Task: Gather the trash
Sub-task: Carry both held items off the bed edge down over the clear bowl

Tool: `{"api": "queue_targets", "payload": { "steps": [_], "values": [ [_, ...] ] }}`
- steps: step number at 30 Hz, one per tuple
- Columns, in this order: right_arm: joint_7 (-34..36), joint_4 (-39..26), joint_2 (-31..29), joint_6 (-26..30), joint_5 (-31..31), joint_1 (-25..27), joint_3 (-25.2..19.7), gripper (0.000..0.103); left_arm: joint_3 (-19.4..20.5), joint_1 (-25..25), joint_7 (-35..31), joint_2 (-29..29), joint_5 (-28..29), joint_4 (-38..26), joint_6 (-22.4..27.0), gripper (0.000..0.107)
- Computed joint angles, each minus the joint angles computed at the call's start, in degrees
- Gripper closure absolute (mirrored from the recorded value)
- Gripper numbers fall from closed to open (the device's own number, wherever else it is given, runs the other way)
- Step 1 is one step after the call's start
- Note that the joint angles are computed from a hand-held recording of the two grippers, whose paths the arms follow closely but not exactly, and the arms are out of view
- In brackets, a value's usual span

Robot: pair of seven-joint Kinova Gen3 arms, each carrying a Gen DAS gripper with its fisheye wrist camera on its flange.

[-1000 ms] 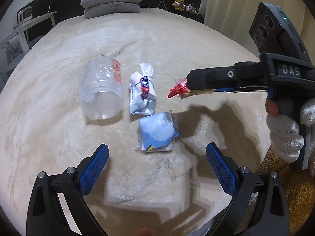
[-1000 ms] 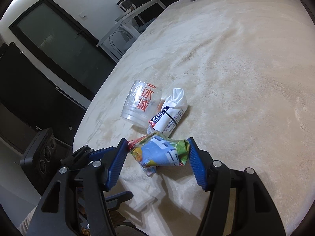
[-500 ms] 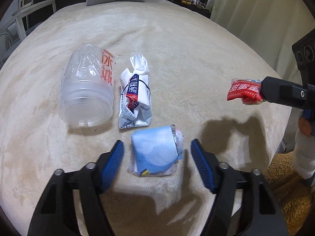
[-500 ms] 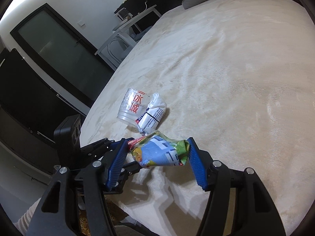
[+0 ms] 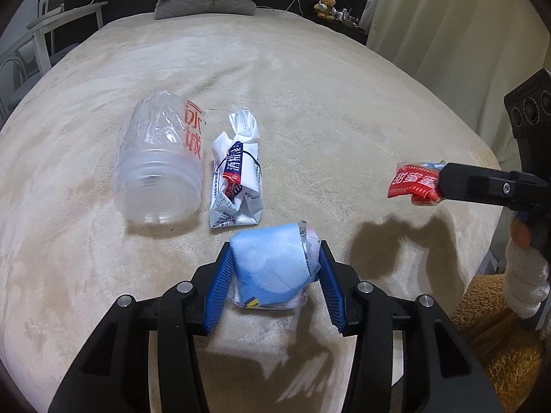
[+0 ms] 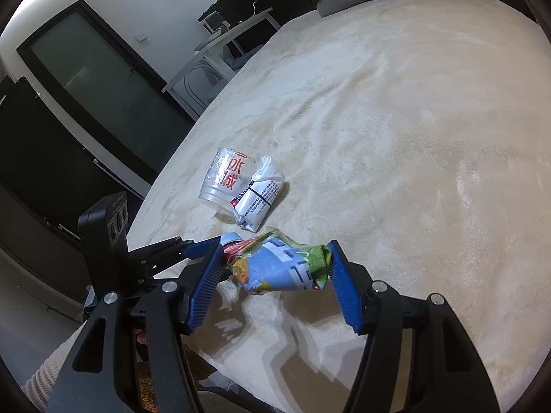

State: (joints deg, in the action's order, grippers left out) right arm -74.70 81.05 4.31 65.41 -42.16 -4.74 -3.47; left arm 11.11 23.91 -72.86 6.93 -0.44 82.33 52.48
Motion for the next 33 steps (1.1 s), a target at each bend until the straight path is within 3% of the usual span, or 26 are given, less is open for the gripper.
{"api": "queue_targets", "payload": {
  "steps": [15, 33],
  "values": [
    [-2.35, 5.43, -5.04, -3.70, 0.71, -2.15, 0.63, 0.042, 1.51, -0.79, 4.03, -8.21, 0.23, 6.60, -5.33, 0.061],
    [-5.71, 18.98, -19.03, -7.31, 3.42, -7.60, 4.36, 0.042, 8.68, 0.67, 14.39, -16.87, -2.51, 15.45, -10.97, 0.061]
  ]
}}
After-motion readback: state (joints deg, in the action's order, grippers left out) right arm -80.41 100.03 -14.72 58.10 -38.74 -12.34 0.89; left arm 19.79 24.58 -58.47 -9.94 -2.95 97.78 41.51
